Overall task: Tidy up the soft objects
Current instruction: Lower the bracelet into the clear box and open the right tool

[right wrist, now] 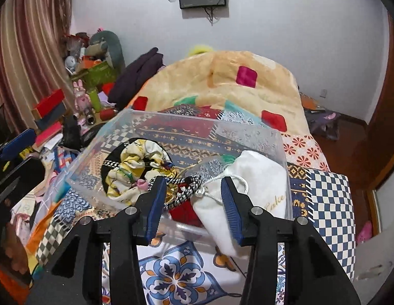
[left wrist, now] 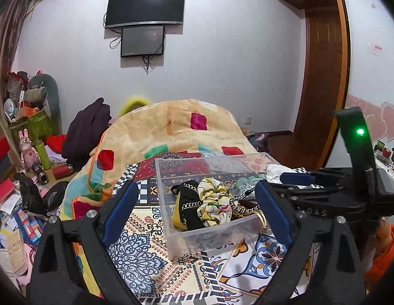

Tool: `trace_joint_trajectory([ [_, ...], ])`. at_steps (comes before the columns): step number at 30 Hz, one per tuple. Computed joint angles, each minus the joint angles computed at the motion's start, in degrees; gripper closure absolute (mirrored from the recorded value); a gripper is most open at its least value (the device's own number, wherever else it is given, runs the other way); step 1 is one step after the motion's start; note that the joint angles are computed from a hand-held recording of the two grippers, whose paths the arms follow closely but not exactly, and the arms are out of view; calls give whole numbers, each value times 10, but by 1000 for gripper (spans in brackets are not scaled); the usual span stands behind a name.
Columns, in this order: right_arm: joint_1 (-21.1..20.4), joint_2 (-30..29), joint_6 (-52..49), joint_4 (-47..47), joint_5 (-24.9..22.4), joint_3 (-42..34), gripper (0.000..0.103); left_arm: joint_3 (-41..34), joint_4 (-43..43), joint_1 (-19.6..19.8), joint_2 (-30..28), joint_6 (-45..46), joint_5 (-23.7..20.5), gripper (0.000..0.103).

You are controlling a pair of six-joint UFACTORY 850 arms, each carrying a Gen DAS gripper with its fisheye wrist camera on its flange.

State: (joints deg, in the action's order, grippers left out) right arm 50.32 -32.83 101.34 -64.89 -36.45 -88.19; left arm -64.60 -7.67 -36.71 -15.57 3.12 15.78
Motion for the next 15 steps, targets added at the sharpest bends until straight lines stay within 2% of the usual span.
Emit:
trace_joint_trajectory([
  [4, 14, 18, 7, -25, -21, 12, 62, 1, 13, -2, 5, -13, 3, 9],
  [8, 29, 47, 55, -81, -35, 37, 62, 4, 11, -9, 13, -8, 13, 9],
  [11, 46, 69, 85, -118, -59, 52, 61, 7, 40, -11, 24, -38, 21, 9],
  [13, 60, 84, 103, -146, -86, 62, 55, 12, 51, -13, 35, -50, 30, 9],
  [15, 75, 94, 123, -171, -120, 70, 40, 16, 65, -14, 42, -65, 36, 7],
])
